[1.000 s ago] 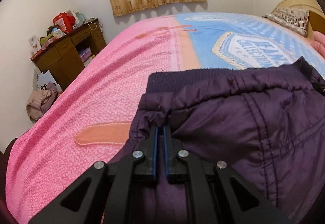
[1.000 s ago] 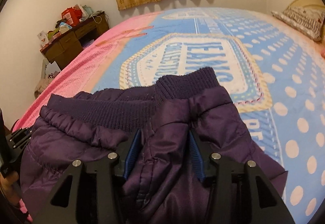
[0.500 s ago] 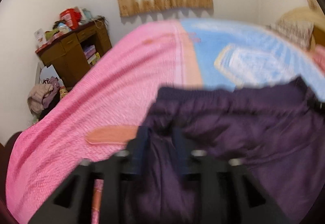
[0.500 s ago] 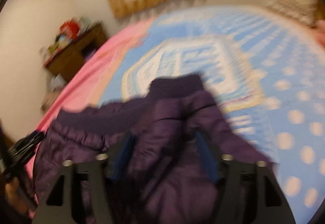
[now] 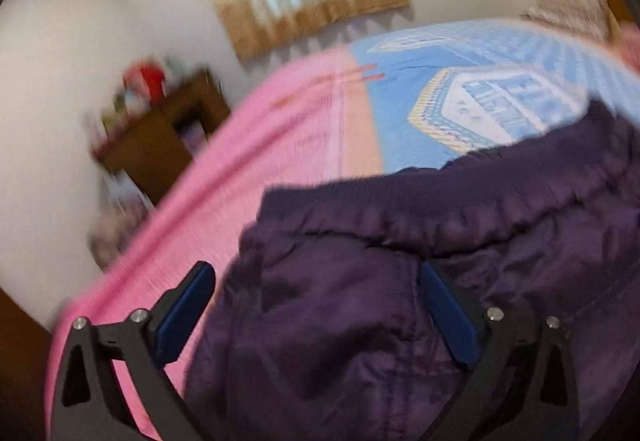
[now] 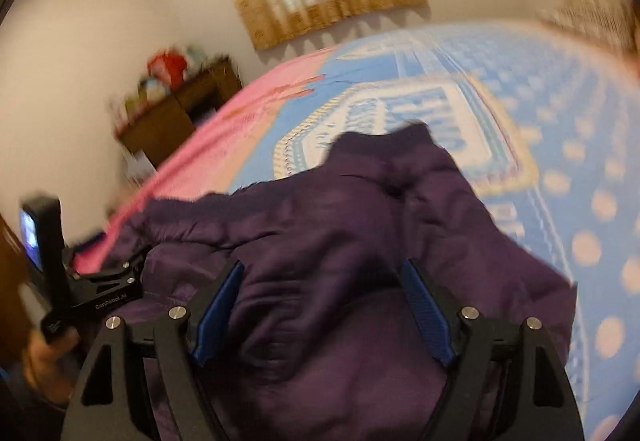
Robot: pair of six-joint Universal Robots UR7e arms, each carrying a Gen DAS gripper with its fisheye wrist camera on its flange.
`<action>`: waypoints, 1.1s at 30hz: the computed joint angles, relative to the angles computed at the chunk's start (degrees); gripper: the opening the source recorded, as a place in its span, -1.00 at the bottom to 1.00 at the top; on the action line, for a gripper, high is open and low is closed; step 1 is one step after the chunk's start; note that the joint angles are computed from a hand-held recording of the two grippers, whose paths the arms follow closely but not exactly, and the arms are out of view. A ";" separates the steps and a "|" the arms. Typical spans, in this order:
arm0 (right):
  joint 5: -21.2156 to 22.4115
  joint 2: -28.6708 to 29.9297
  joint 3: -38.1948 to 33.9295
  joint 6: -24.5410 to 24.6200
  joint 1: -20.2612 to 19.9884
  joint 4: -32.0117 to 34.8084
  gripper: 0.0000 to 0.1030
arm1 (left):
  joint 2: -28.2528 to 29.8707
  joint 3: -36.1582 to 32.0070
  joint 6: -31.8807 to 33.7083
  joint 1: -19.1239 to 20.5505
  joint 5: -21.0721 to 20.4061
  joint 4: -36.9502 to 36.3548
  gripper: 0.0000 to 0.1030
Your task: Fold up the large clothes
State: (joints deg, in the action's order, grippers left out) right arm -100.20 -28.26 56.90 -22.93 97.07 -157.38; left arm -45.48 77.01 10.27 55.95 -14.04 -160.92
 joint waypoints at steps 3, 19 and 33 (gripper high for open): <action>-1.04 -0.96 3.46 -1.26 0.16 -5.50 0.55 | -1.45 0.01 -8.69 0.63 -0.91 10.16 1.00; -25.86 5.42 -5.37 -5.02 5.53 -5.97 0.55 | -4.08 0.43 -24.25 1.66 -4.42 21.98 1.00; -17.22 8.07 -7.54 -11.00 5.53 1.62 0.57 | -2.97 1.32 -18.21 0.93 -1.91 15.88 1.00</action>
